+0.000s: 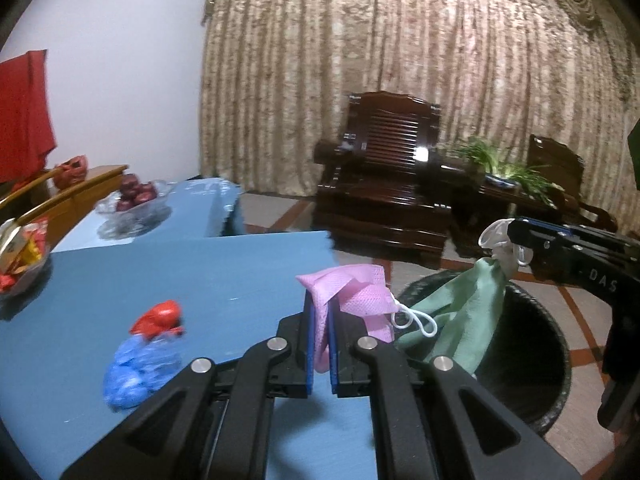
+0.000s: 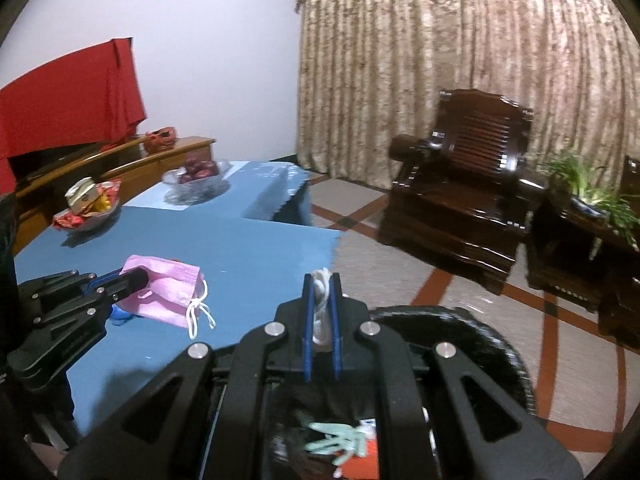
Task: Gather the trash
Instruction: 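Carry the mask and cloth glove over the bin while both tools open to drop them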
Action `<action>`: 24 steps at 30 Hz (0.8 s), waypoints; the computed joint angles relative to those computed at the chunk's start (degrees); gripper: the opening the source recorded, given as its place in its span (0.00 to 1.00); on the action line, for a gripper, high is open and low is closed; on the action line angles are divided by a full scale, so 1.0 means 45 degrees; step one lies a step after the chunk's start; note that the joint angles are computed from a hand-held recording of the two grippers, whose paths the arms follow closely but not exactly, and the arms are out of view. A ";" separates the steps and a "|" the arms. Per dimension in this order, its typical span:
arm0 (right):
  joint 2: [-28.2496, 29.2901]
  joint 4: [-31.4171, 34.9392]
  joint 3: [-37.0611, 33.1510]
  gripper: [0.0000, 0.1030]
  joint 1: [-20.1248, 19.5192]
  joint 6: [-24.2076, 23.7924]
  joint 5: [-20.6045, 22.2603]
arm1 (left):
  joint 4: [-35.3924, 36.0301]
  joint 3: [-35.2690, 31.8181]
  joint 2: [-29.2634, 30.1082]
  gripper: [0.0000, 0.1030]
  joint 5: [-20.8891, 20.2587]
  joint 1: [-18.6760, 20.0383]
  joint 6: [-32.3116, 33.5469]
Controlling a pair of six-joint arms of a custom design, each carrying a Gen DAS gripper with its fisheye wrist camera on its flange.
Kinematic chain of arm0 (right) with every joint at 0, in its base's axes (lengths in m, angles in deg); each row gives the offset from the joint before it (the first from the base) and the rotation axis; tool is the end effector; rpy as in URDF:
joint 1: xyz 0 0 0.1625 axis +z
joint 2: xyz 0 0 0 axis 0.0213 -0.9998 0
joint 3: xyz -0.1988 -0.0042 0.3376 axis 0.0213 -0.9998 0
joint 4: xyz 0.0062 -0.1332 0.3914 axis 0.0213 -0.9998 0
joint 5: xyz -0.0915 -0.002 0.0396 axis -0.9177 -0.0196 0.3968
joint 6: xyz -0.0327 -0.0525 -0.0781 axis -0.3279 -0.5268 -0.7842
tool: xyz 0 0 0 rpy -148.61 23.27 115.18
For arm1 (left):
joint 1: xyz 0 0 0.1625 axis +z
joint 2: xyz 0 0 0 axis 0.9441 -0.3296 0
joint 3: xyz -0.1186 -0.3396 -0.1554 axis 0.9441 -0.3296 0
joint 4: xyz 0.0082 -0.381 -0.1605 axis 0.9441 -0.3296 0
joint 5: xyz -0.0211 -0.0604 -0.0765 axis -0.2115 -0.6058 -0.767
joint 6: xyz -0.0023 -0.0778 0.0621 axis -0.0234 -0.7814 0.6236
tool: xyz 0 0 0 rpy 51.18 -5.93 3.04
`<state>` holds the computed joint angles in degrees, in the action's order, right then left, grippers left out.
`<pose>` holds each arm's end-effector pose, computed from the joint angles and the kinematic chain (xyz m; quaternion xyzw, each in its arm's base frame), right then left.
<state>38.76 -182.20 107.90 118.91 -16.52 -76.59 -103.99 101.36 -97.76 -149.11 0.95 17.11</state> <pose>0.4034 -0.5704 0.0254 0.2195 -0.7959 0.4623 0.3235 -0.0302 -0.6099 0.3733 0.3505 0.8259 -0.3946 0.1984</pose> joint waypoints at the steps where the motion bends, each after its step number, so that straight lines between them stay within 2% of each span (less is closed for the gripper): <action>1: -0.0198 -0.0257 0.0303 0.06 -0.0041 -0.0052 -0.0181 | 0.0036 0.0029 0.0091 0.05 -0.0062 -0.0091 -0.0066; 13: -0.1644 -0.2195 0.2853 0.06 -0.0785 -0.0034 -0.1525 | 0.0555 0.0218 0.1436 0.05 -0.0589 -0.0920 -0.0559; 24: -0.2068 -0.2704 0.4065 0.06 -0.1608 0.0840 -0.1911 | 0.0862 0.0096 0.2396 0.06 -0.0860 -0.1135 -0.0917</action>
<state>29.46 -194.37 126.20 111.67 -12.74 -85.19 -100.11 101.79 -86.98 -152.98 -4.16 12.98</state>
